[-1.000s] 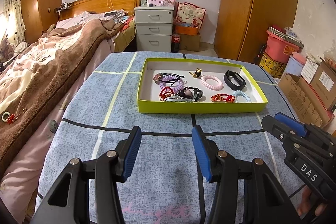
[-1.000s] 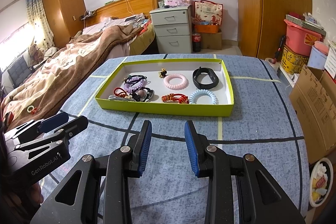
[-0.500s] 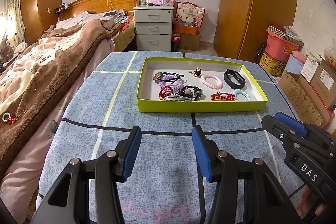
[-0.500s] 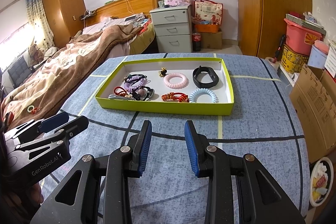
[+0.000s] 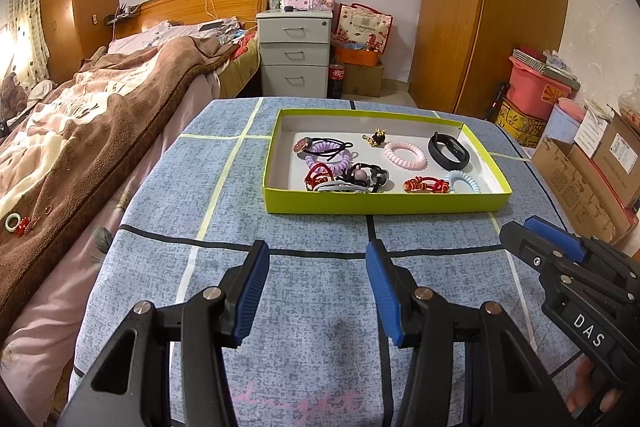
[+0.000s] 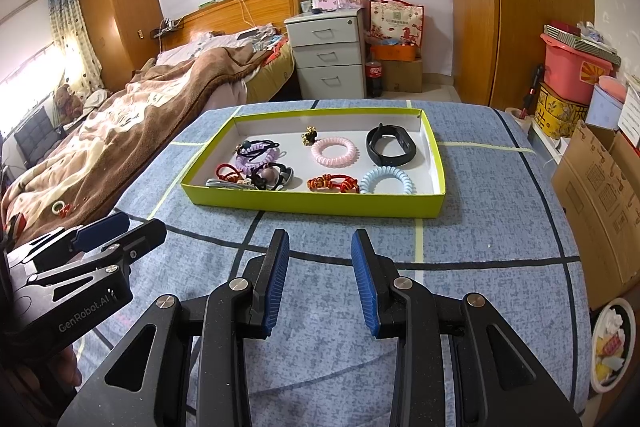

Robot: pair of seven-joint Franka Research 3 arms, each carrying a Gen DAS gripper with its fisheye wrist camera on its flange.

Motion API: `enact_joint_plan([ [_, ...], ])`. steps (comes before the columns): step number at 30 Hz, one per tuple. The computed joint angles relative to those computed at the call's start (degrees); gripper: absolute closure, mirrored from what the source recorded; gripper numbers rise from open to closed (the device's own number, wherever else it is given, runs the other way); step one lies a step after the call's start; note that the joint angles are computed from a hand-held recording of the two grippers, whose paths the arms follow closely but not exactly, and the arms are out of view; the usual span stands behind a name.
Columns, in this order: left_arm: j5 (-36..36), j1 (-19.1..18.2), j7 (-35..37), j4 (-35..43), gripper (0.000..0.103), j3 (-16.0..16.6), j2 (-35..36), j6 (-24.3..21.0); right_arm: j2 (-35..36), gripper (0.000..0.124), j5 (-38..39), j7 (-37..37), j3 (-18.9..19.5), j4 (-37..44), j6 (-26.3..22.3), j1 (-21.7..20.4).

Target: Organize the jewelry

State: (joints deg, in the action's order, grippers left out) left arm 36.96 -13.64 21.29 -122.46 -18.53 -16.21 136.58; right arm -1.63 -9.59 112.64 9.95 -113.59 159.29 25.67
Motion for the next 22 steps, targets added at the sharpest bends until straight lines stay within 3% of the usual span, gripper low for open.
enact_joint_plan([
  [22,-0.41,0.01,-0.03,-0.82,0.051,0.11,-0.34,1.36,-0.4,0.09,0.23,-0.03,0.11,-0.41,-0.16,-0.03],
])
